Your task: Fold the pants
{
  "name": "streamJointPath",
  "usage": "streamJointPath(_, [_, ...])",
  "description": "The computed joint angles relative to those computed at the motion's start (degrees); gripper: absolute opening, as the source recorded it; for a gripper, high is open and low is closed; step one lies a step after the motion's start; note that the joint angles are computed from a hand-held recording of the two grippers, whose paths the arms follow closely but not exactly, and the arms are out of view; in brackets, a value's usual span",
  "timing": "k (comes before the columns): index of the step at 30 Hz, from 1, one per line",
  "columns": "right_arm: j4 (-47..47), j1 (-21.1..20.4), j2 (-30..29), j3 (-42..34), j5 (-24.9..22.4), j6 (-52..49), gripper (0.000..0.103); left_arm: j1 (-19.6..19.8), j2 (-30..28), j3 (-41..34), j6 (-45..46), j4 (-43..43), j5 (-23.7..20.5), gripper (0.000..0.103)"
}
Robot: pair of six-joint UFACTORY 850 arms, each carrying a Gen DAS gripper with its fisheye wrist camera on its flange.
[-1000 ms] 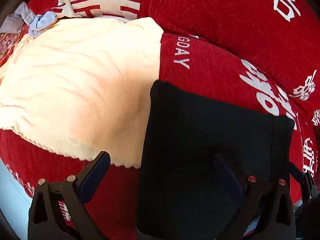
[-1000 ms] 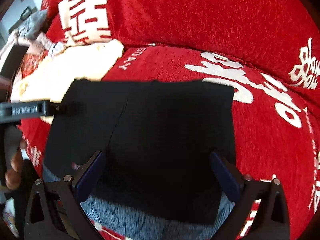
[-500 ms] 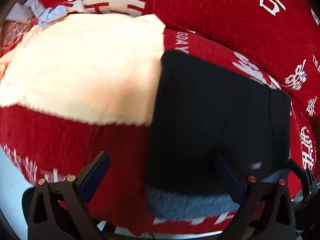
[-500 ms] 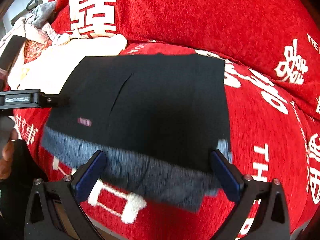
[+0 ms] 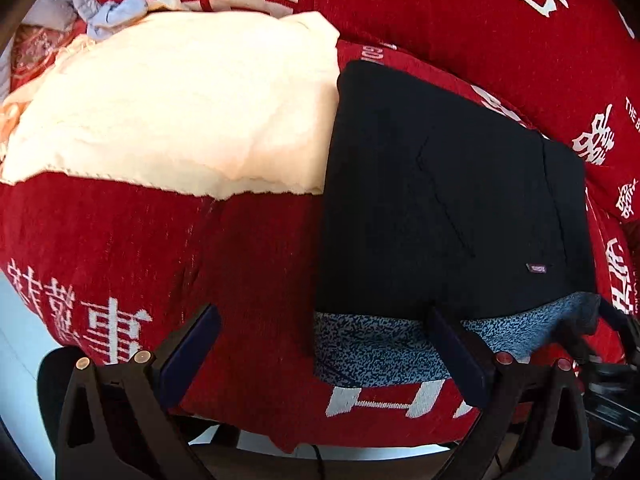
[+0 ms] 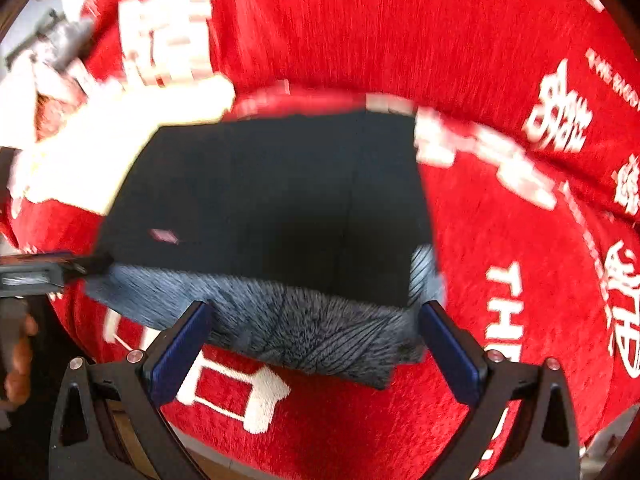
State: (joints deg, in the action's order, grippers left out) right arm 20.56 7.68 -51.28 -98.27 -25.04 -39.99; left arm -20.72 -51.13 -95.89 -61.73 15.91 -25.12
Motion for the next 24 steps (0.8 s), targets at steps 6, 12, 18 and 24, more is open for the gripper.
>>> streamJointPath(6, [2.5, 0.3, 3.4, 3.4, 2.2, -0.3, 0.103, -1.5, 2.6, 1.3, -4.6, 6.5, 1.2, 0.103])
streamJointPath(12, [-0.9, 0.8, 8.6, 8.1, 8.1, 5.6, 0.103, -3.9, 2.3, -1.3, -8.6, 14.0, -1.5, 0.103])
streamJointPath(18, [-13.2, 1.2, 9.2, 8.9, 9.6, 19.2, 0.103, -5.7, 0.7, -4.1, -7.4, 14.1, -4.8, 0.103])
streamJointPath(24, [-13.3, 0.2, 10.3, 11.4, 11.1, 20.5, 0.103, -7.1, 0.4, -4.0, -8.9, 16.9, -5.0, 0.103])
